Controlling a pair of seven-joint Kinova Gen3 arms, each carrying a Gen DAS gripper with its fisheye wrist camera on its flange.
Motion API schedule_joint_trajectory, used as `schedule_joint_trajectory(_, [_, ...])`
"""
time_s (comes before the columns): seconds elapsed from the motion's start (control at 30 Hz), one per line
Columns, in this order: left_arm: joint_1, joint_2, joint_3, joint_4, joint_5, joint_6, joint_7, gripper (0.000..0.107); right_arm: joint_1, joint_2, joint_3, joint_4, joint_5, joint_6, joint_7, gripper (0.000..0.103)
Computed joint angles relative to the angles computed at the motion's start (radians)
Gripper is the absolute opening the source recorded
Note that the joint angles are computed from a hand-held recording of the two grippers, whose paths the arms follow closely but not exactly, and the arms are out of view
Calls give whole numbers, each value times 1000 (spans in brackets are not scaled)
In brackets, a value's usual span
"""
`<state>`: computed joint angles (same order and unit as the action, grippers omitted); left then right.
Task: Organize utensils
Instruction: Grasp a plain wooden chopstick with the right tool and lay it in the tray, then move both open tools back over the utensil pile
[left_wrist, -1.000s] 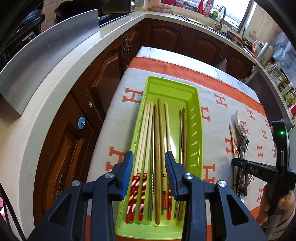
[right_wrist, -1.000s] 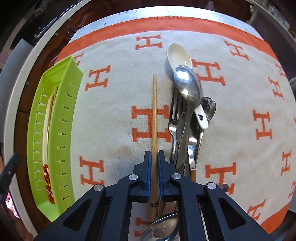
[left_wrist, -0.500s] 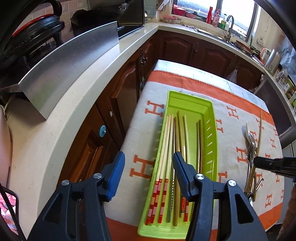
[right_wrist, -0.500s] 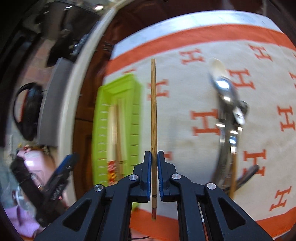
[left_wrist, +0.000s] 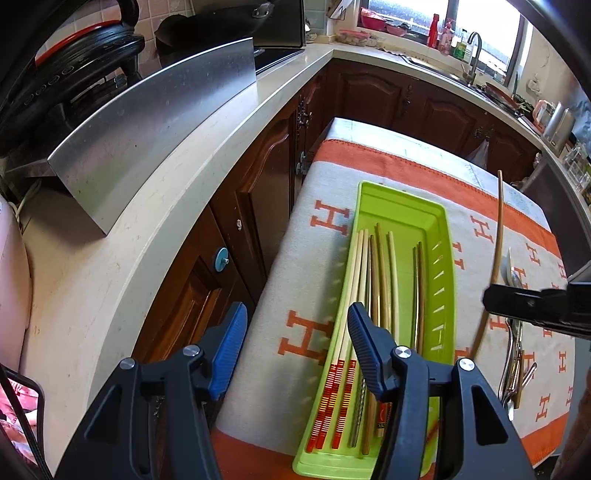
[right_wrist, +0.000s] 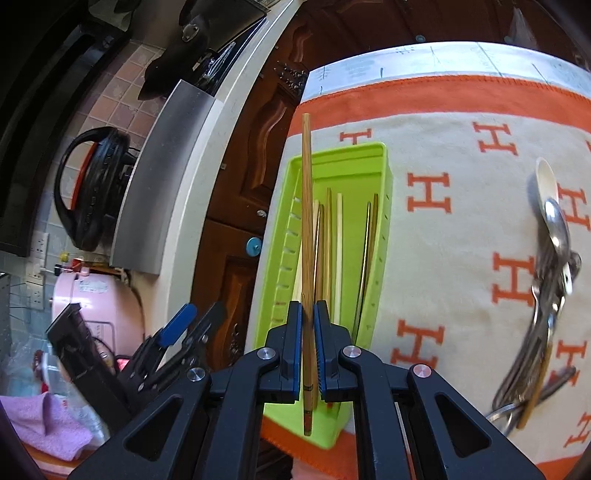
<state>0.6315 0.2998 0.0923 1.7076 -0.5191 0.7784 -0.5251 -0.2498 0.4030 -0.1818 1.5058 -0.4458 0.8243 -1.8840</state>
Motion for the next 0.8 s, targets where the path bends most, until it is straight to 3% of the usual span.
schedule_joint_trajectory(0.17, [15, 7, -8, -2, -23, 15, 22, 63, -20, 49, 10, -16, 36, -17, -26, 22])
schedule_joint_trajectory(0.37, [13, 14, -3, -9, -24, 28, 27, 64, -59, 16, 27, 18, 112, -30, -60, 22])
schedule_joint_trajectory(0.6, [55, 25, -3, -26, -59, 77, 61, 83, -105, -52, 56, 108, 239, -34, -128, 22])
schedule_joint_trajectory(0.8, [75, 32, 19, -44, -43, 99, 61, 84, -112, -137, 58, 234, 294, -81, -146, 22])
